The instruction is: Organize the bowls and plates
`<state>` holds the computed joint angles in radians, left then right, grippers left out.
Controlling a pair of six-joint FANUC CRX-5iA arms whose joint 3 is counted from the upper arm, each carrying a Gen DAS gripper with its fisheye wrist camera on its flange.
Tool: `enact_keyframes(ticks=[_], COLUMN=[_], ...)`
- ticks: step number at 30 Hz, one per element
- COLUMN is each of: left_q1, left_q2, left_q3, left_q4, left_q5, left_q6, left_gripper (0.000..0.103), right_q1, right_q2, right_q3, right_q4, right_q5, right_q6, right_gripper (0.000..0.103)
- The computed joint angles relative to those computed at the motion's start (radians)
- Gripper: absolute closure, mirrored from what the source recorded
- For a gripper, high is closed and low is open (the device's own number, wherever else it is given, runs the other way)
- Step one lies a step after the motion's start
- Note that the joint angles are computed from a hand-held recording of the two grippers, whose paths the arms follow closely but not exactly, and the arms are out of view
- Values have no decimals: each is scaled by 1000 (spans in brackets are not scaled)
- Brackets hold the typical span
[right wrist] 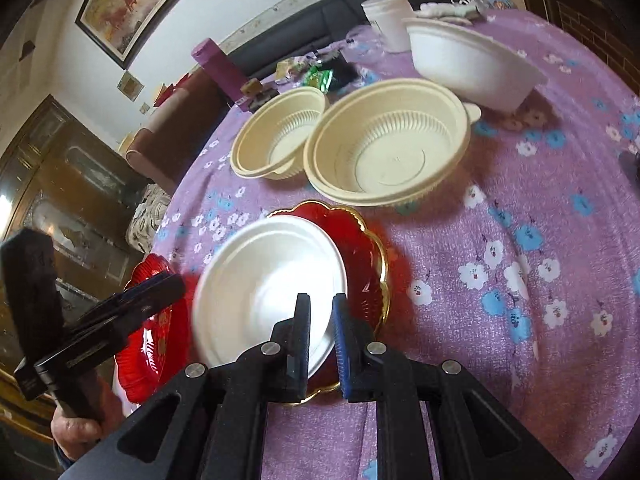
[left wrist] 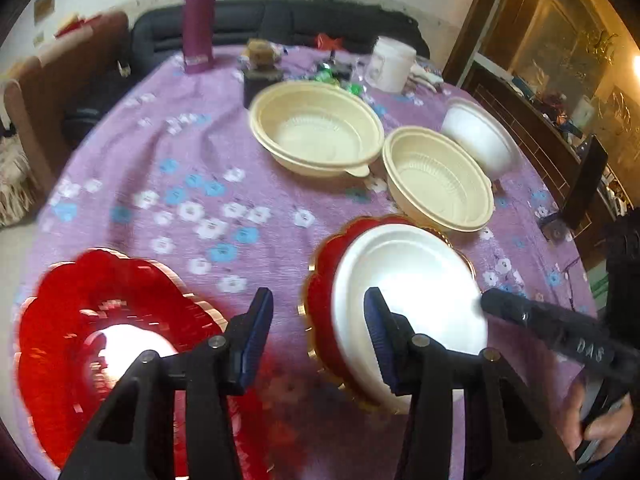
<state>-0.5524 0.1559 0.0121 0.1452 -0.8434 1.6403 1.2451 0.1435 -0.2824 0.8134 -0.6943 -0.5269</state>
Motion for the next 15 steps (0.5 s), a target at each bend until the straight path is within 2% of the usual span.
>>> enact_keyframes(ticks=[2, 3, 4, 5, 7, 10, 13, 15], left_q1=[-27, -26, -16, -14, -39, -55, -66, -69], left_q2=[35, 46, 48, 50, 45, 31, 39, 46], left_q3=[59, 62, 38, 28, 43, 43, 67, 74], left_q4=[-86, -77, -16, 15, -53, -80, -109, -111], left_q5=[-39, -45, -29, -22, -23, -13, -32, -36], left_q6=[52, 53, 19, -7, 29, 44, 63, 67], left_gripper=[62, 66, 75, 77, 77, 79, 87, 88], right_q1=[-9, -11, -14, -19, -22, -20, -1, -5], right_q2=[1, 3, -1, -2, -3, -13, -13, -20], right_q3=[-9, -10, -22, -28, -30, -45, -36, -48], right_q4=[5, 7, 22, 27, 23, 48, 43, 37], right_q5=[27, 29, 42, 58, 70, 80, 15, 34], right_q6=[-4, -9, -26, -28, -25, -46, -36, -37], right_gripper=[89, 89, 89, 89, 89, 89, 89, 88])
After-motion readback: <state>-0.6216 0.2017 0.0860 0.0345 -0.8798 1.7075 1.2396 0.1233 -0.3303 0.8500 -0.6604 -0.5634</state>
